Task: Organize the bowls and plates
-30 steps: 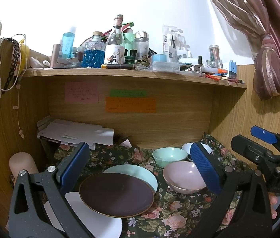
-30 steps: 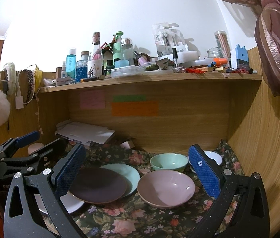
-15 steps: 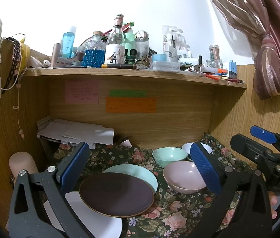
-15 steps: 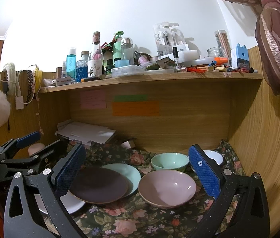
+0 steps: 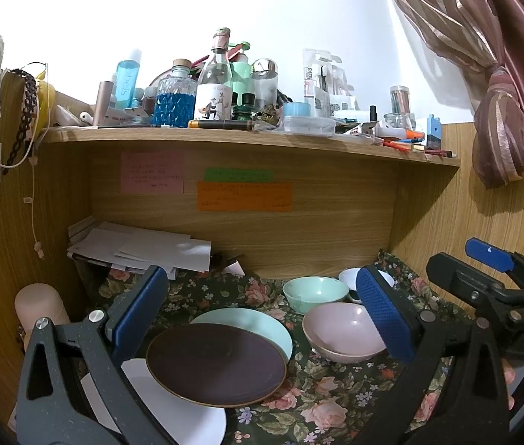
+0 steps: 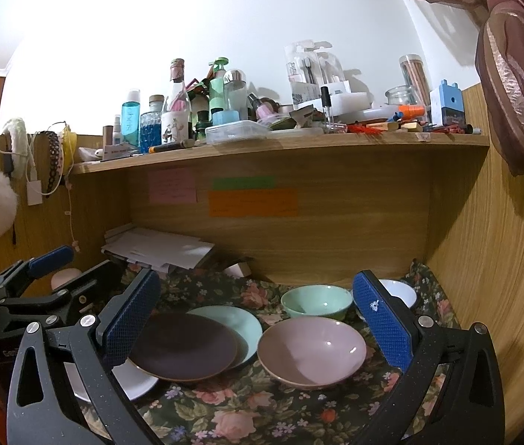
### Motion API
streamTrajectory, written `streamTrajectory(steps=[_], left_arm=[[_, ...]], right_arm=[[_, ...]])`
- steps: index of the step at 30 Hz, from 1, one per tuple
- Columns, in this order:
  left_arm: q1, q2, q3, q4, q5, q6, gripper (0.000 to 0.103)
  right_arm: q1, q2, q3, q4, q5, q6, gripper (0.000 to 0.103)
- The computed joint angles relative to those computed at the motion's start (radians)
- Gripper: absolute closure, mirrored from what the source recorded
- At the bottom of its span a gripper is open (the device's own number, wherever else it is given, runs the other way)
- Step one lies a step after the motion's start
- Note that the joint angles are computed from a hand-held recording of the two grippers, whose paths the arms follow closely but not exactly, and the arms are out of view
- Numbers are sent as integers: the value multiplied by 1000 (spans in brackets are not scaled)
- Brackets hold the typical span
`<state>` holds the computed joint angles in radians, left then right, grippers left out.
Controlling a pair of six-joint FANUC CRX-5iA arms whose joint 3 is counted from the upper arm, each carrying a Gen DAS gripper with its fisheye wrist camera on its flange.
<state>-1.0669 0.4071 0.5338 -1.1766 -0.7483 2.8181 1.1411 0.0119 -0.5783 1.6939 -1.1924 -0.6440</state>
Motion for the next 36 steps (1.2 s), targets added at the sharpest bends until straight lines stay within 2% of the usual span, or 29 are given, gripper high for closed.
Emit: streamTrajectory(steps=[9,14,18,23,27,29,32,34,36], left_arm=[[11,4,5,11,11,-12,0],[35,7,6,59,33,-64,0],[70,23,22,126,37,-123,0],[154,50,42,312,63,-273,0],[192,85,75,371,22,-339,1],[210,101,88,403,3,-377,12],[254,119,94,509,0,-473,23],[284,126,85,580,14,-527,31],[313,135,79,655,15,-584,41]], right_arm=[[-8,1,0,7,6,-6,0],[-26,5,10,-9,41,12,0],[-46,18,13,-14,68,4,0],[-88,21,26,-43,175,17,0],[-110,43,43,-75,218,27,0],[-129,45,46,-85,270,30,0],[-156,60,59,-114,349,34,2],[-166,75,72,-139,386,47,8],[-176,93,91,-175,429,75,19]])
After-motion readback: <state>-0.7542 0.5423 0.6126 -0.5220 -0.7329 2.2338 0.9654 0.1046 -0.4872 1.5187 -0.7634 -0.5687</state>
